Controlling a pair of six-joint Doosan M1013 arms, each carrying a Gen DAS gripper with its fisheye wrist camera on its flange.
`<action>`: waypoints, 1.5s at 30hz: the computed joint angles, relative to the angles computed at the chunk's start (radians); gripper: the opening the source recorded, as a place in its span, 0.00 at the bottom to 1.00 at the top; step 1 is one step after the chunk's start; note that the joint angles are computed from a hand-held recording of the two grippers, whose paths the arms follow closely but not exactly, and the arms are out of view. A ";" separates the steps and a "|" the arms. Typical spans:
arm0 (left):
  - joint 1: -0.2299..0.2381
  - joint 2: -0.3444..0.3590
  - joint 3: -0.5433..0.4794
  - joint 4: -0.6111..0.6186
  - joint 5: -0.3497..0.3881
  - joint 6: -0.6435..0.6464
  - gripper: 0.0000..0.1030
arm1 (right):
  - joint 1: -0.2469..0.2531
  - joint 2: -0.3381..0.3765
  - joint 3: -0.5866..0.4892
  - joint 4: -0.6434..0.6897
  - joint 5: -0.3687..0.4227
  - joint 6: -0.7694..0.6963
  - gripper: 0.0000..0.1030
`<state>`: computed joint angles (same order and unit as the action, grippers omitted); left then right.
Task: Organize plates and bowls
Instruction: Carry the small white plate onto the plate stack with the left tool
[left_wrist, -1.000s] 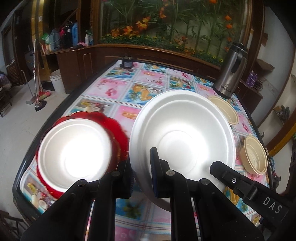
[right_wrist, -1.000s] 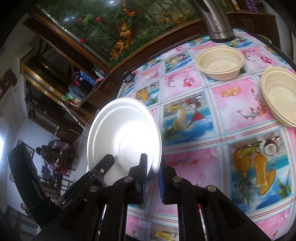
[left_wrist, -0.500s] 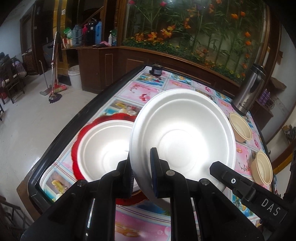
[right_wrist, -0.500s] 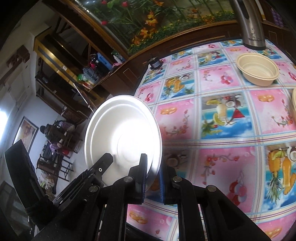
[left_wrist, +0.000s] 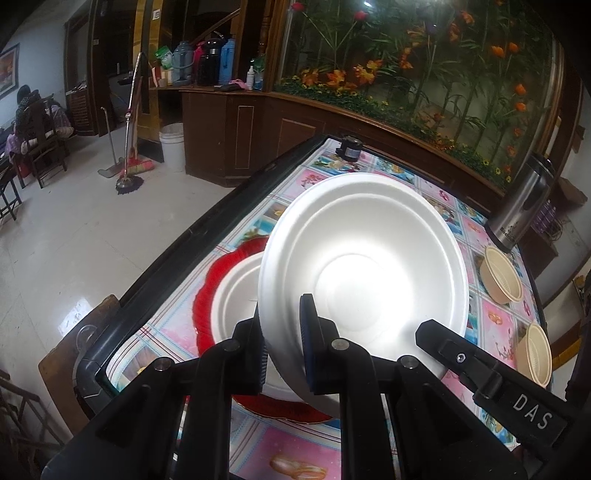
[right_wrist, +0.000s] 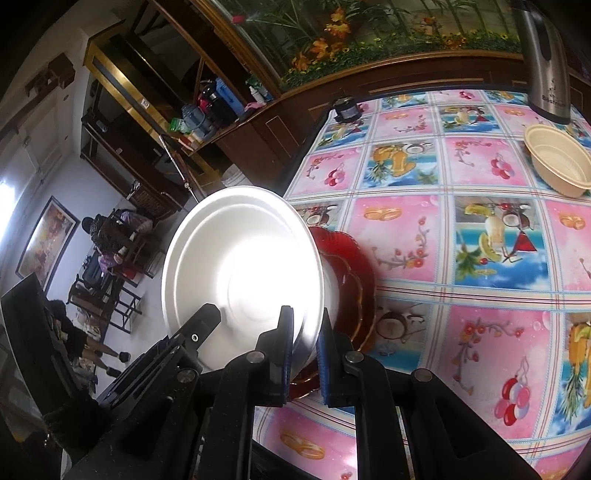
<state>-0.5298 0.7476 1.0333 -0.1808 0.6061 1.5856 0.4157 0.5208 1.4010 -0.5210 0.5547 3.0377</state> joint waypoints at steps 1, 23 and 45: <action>0.001 0.002 -0.003 0.006 0.002 -0.008 0.13 | -0.001 0.005 -0.007 0.009 0.001 -0.013 0.11; 0.000 0.038 -0.032 0.115 0.045 -0.104 0.13 | -0.012 0.065 -0.053 0.126 0.003 -0.135 0.11; 0.004 0.057 -0.051 0.121 0.071 -0.112 0.13 | -0.013 0.096 -0.084 0.146 0.038 -0.165 0.12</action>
<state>-0.5257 0.8043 0.9818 -0.0601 0.6773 1.4735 0.4028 0.6163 1.3171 -0.3753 0.5925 2.8723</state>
